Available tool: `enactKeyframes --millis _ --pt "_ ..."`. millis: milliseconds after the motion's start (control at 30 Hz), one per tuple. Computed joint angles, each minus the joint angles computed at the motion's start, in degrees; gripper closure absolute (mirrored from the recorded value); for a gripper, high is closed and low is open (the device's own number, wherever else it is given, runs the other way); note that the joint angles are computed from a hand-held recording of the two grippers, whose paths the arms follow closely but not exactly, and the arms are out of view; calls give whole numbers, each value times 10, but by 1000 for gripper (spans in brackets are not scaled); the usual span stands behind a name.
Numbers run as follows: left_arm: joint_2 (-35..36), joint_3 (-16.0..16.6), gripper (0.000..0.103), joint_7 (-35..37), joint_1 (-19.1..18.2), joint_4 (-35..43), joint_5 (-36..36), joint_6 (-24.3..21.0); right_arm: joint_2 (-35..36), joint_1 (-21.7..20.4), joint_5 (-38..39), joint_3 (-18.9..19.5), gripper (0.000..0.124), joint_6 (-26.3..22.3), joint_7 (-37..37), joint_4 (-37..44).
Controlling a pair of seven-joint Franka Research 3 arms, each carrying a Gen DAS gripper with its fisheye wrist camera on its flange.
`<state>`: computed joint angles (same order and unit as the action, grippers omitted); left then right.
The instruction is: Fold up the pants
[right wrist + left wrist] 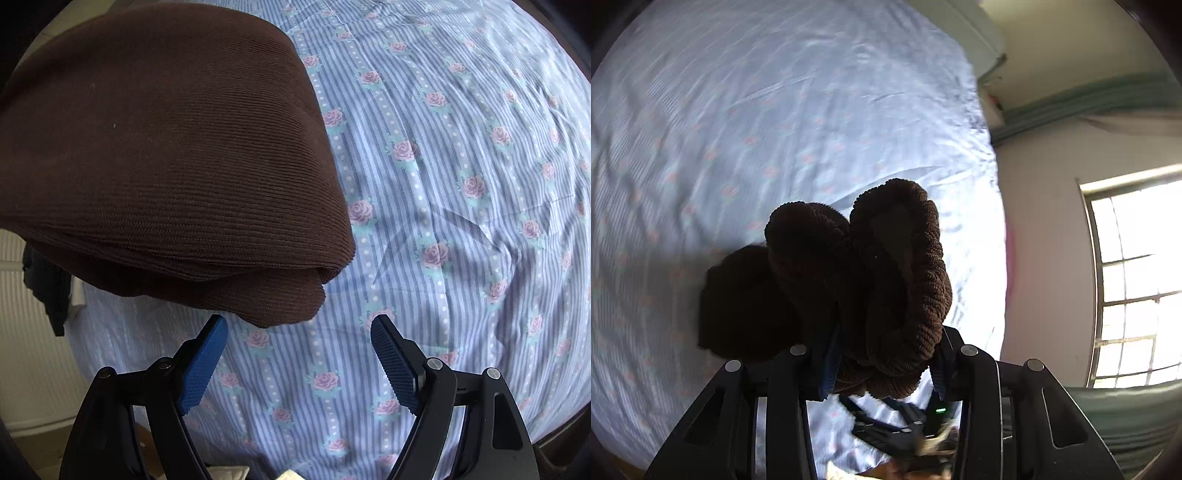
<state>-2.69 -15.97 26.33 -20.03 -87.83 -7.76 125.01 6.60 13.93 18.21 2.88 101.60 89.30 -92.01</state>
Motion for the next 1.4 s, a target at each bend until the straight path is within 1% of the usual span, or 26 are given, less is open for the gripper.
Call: enactKeyframes --millis 100,133,200,267,333,367,400,500,600,633,733,767,800,867,1000,1033,1133,1200,1400 --pt "87 -10 64 13 -12 131 40 -40 15 6 1 4 43 20 14 7" --pt "109 -13 64 18 -18 163 49 -52 24 9 -3 5 43 22 18 15" --pt "142 -14 64 20 -27 212 55 -75 37 16 -13 7 43 32 24 29" --pt "167 -13 64 21 -32 248 53 -87 36 21 -32 6 43 54 31 30" --pt "196 -11 64 20 -42 297 64 -105 17 22 -47 2 43 96 35 11" --pt "203 -10 64 21 -44 308 63 -114 5 21 -63 -3 43 119 53 -1" --pt "199 -9 64 27 -41 299 57 -108 -7 18 -78 -8 43 136 81 -12" --pt "216 -9 64 39 -46 314 56 -120 -27 -4 -76 -21 43 161 141 -32" --pt "190 -10 64 42 -36 249 33 -91 -12 -20 -82 -25 43 146 166 -19" --pt "168 -11 64 42 -30 209 21 -75 -7 -23 -84 -26 43 142 174 -15" --pt "113 -9 64 27 -19 117 4 -58 -6 -34 -62 -28 43 142 187 -29" --pt "86 -9 64 23 -14 72 -10 -42 -4 -37 -52 -28 43 142 188 -32" --pt "58 -9 64 24 -10 25 -28 -27 1 -44 -42 -30 43 134 181 -26" --pt "14 -7 64 23 -7 -49 -53 -13 2 -51 -27 -31 43 130 174 -30" --pt "-58 2 64 1 -8 -184 -92 24 4 -51 -41 -27 43 122 130 -32" --pt "-72 4 64 0 -10 -212 -99 33 7 -48 -49 -25 43 127 118 -38" --pt "-94 8 64 -2 -17 -261 -111 54 -1 -37 -76 -19 43 127 90 -49" --pt "-98 11 61 3 -22 -279 -114 61 -3 -31 -93 -17 43 126 76 -53" --pt "-98 10 54 -1 -24 -281 -88 37 2 -27 -101 -18 43 111 53 -48"
